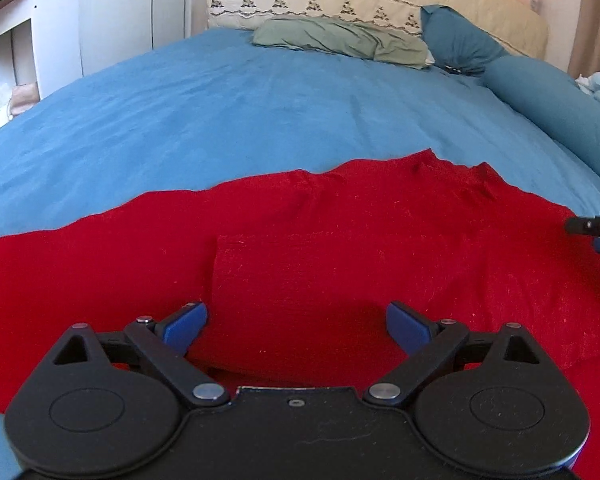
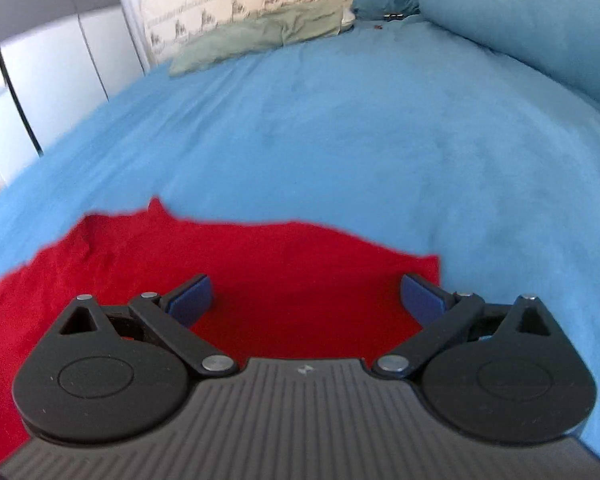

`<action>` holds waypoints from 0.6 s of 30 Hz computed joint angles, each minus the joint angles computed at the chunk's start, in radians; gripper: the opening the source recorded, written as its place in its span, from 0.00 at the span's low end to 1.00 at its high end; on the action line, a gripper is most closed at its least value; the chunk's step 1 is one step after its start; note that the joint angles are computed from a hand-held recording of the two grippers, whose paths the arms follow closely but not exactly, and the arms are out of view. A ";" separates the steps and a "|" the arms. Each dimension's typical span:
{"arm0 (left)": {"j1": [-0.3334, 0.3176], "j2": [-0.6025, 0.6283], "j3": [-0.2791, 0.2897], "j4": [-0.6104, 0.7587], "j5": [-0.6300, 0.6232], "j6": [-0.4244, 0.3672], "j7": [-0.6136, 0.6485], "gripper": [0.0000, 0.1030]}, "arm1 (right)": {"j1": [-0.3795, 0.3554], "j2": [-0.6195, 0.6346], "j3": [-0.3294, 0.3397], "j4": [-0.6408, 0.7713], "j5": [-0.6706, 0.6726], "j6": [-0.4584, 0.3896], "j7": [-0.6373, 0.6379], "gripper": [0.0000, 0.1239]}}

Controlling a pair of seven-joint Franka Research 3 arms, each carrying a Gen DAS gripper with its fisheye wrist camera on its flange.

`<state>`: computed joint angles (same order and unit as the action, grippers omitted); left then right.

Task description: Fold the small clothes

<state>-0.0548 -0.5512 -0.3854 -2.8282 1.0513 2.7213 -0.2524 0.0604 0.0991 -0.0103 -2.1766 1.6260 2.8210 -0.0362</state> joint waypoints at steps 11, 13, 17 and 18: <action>-0.142 -0.126 0.028 0.030 -0.256 -0.202 0.191 0.98 | 0.013 -0.240 -0.023 -0.155 -0.129 -0.027 0.133 0.83; -0.181 -0.202 0.012 0.043 -0.312 -0.297 0.240 0.98 | 0.025 -0.355 -0.030 -0.221 -0.213 -0.018 0.171 0.83; -0.263 -0.368 0.002 0.057 -0.405 -0.452 0.328 0.99 | 0.032 -0.588 -0.028 -0.341 -0.406 -0.023 0.316 0.83; -0.284 -0.418 -0.005 0.060 -0.427 -0.496 0.345 1.00 | 0.027 -0.634 -0.029 -0.357 -0.456 -0.057 0.373 0.83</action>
